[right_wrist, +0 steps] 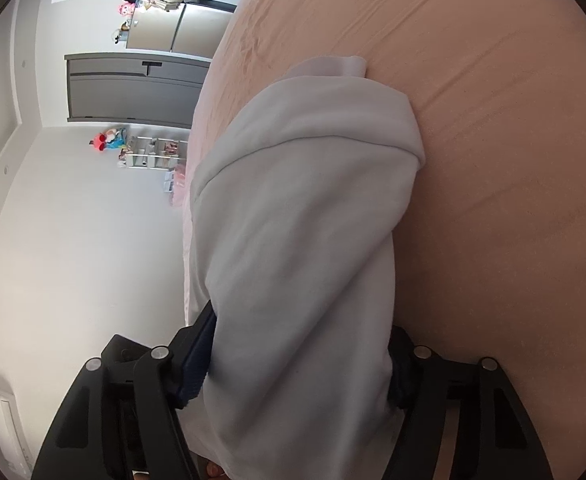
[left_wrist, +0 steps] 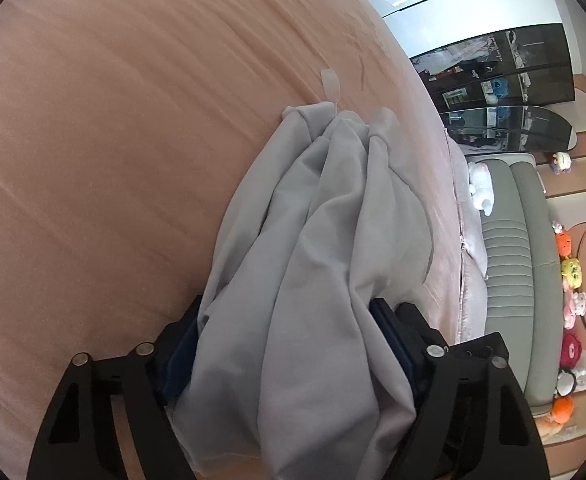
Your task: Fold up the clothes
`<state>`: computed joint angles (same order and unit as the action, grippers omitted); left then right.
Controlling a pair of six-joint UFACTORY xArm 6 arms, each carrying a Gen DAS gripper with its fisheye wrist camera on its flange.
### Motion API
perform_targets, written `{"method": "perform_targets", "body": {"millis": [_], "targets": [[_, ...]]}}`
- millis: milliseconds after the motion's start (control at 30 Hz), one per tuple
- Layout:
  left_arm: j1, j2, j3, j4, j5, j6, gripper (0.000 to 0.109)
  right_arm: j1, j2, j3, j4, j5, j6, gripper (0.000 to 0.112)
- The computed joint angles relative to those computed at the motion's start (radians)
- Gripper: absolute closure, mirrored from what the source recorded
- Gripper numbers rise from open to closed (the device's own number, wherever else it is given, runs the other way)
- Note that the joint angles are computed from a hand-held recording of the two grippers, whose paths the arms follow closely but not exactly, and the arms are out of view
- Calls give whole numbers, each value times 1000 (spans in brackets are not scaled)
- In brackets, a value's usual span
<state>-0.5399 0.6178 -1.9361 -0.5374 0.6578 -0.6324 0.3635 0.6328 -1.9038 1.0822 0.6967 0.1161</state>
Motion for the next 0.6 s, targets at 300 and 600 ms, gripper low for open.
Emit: {"method": "perform_targets", "body": {"millis": [300, 600], "targets": [[0, -31, 67, -57, -50, 19, 63, -32, -57, 113, 241, 8, -92, 49], [-8, -31, 44, 32, -32, -36, 72, -14, -61, 90, 78, -7, -27, 70]]}}
